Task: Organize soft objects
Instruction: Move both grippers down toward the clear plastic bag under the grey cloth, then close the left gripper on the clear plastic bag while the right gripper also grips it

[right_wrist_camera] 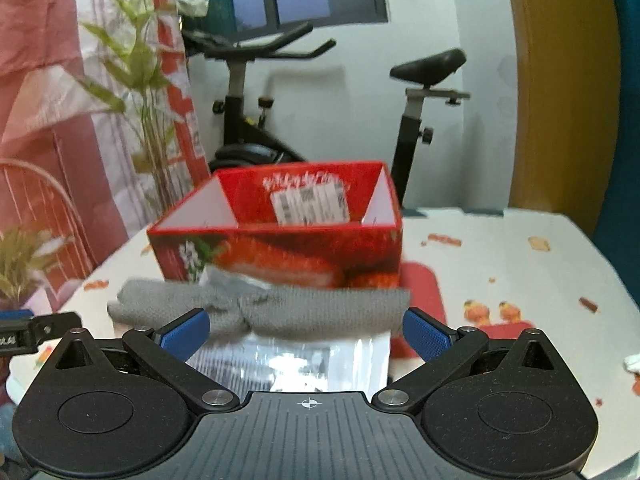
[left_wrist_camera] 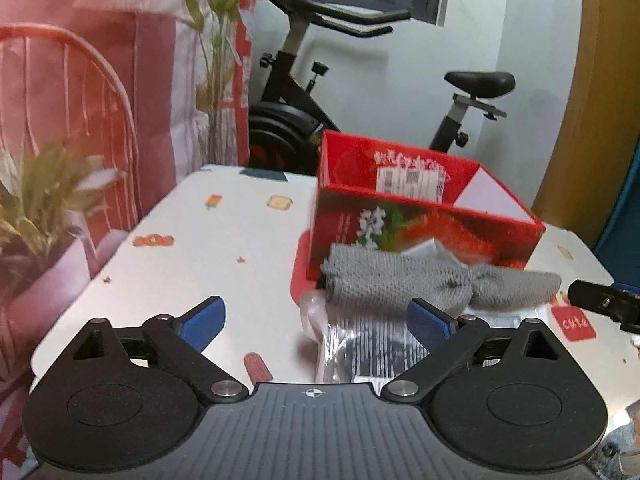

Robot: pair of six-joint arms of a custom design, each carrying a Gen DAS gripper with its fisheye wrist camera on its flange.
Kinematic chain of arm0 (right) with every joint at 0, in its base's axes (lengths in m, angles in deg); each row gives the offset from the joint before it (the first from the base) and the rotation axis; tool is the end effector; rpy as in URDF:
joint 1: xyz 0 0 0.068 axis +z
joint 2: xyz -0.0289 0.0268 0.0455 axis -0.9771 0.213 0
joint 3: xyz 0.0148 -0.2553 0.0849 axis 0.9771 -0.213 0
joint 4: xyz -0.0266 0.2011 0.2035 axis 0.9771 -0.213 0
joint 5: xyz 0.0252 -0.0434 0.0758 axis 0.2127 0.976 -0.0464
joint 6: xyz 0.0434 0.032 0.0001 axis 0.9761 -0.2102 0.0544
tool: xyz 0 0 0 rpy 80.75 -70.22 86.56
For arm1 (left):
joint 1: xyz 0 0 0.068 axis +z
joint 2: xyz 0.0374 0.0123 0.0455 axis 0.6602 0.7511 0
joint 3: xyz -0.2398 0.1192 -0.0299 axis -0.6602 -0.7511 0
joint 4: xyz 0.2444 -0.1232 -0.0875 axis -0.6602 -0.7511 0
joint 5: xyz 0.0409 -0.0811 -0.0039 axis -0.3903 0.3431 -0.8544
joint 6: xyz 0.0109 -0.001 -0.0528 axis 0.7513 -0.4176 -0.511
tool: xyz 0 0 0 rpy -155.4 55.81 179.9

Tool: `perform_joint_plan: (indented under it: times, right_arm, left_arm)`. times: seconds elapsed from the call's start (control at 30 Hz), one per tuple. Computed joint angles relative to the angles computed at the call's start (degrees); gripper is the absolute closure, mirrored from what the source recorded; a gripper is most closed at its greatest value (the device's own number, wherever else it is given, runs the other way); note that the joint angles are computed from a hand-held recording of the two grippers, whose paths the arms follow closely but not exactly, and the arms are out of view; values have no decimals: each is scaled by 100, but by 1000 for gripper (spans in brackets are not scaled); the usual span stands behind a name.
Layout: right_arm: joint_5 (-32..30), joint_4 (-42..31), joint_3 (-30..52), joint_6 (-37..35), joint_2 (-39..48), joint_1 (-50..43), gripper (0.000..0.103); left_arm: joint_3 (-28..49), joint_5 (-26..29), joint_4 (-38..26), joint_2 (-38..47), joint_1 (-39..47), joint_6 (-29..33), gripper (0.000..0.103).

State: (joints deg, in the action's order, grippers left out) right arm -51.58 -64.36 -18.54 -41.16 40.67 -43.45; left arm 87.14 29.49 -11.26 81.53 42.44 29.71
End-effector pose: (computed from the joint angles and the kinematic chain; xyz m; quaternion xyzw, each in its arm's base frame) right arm 0.2134 0.1205 0.2177 0.1201 0.8525 0.0089 0.5087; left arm 0.3106 -0.0055 0.2391 0.1233 0.8770 -0.1137 0.4503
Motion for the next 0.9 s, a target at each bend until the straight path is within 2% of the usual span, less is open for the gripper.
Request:
perform_joint_plan:
  times: [0.13, 0.2, 0.3, 0.37, 0.5, 0.7, 0.8, 0.9]
  right_arm:
    - [-487, 202, -186, 45, 200, -132, 11]
    - [-632, 365, -287, 43, 330, -181, 15]
    - [-893, 611, -447, 31, 489, -301, 27]
    - [-1170, 778, -560, 75, 571, -461, 34]
    - [-1563, 1043, -677, 178, 711, -708, 35]
    - [-1841, 1248, -727, 358, 1045, -904, 35]
    - [-1840, 1382, -739, 349, 1231, -929, 29]
    - [-1824, 1470, -738, 302, 1328, -942, 27]
  left_arm:
    - [-117, -121, 5, 128, -139, 202, 22]
    - [8, 115, -211, 358, -84, 222, 37]
    - [11, 455, -172, 631, 16, 205, 51]
    - [-6, 406, -85, 776, 23, 227, 52]
    - [-14, 425, -16, 964, 62, 252, 52]
    - [241, 657, -267, 1332, 164, 183, 52]
    - [338, 779, -367, 1470, 198, 101, 52]
    - [383, 854, -438, 1543, 213, 58, 52]
